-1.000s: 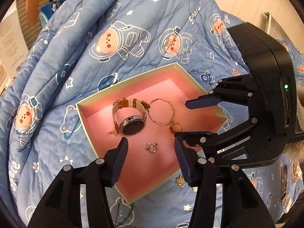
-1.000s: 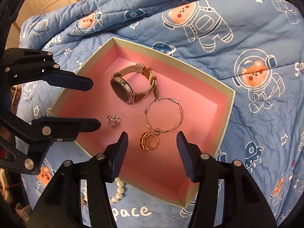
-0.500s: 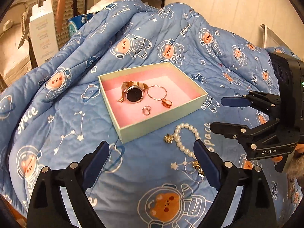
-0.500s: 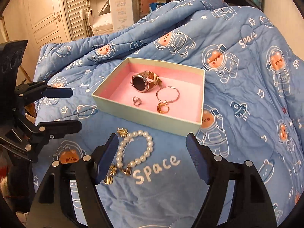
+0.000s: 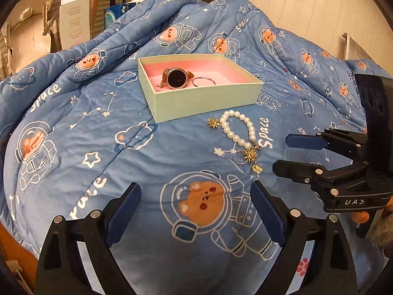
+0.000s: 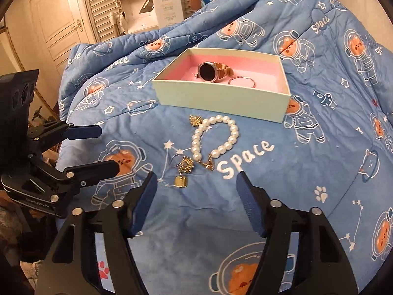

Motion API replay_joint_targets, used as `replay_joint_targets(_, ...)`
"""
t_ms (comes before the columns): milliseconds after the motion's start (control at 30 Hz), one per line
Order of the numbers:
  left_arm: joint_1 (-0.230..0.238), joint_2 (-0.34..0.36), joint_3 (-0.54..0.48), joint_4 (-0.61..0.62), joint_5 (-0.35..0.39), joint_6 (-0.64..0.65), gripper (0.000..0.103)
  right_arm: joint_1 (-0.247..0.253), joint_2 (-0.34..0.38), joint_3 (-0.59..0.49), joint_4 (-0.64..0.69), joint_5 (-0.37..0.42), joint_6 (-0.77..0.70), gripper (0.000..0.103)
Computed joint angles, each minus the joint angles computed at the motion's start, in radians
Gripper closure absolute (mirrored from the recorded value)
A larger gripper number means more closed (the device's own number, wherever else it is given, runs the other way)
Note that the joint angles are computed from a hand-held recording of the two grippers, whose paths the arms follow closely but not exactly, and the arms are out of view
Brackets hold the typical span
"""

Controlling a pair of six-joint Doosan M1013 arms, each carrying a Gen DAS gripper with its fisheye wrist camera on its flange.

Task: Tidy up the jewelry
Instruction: 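Grasp the small gold charm with the right gripper while the left gripper approaches the pearl bracelet, then grasp the silver ring by the pearl bracelet with the left gripper while the right gripper holds the charm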

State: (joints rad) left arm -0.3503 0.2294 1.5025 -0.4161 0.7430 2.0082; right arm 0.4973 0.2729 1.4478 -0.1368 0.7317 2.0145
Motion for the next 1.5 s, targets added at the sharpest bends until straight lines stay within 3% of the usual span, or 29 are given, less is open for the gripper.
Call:
replay_joint_targets(167,0.001,-0.013,0.026,-0.011,-0.014,0.002,0.016,0.004,0.023,-0.015,0.021,0.01,0.008,0.064)
replay_joint_targets(500,-0.006,-0.008,0.032,-0.027,-0.014,0.012,0.018,0.01,0.057,-0.043,-0.026,0.041,0.074,0.081)
replay_joint_targets(667,-0.011,0.0,0.024,-0.032,-0.012,0.035,0.026,0.007,0.046,-0.029,-0.015,0.028,0.07,0.088)
replay_joint_targets(833,-0.018,0.02,-0.004,-0.039,0.009,0.071,0.038,0.006,0.03,-0.012,-0.007,0.017,0.078,0.088)
replay_joint_targets(1200,-0.06,0.081,-0.088,0.039,0.093,0.128,0.049,-0.002,0.003,0.024,0.005,0.006,0.114,0.088)
replay_joint_targets(1500,-0.055,0.108,-0.127,0.017,0.127,0.176,0.06,-0.004,0.0,0.029,0.013,-0.001,0.113,0.088)
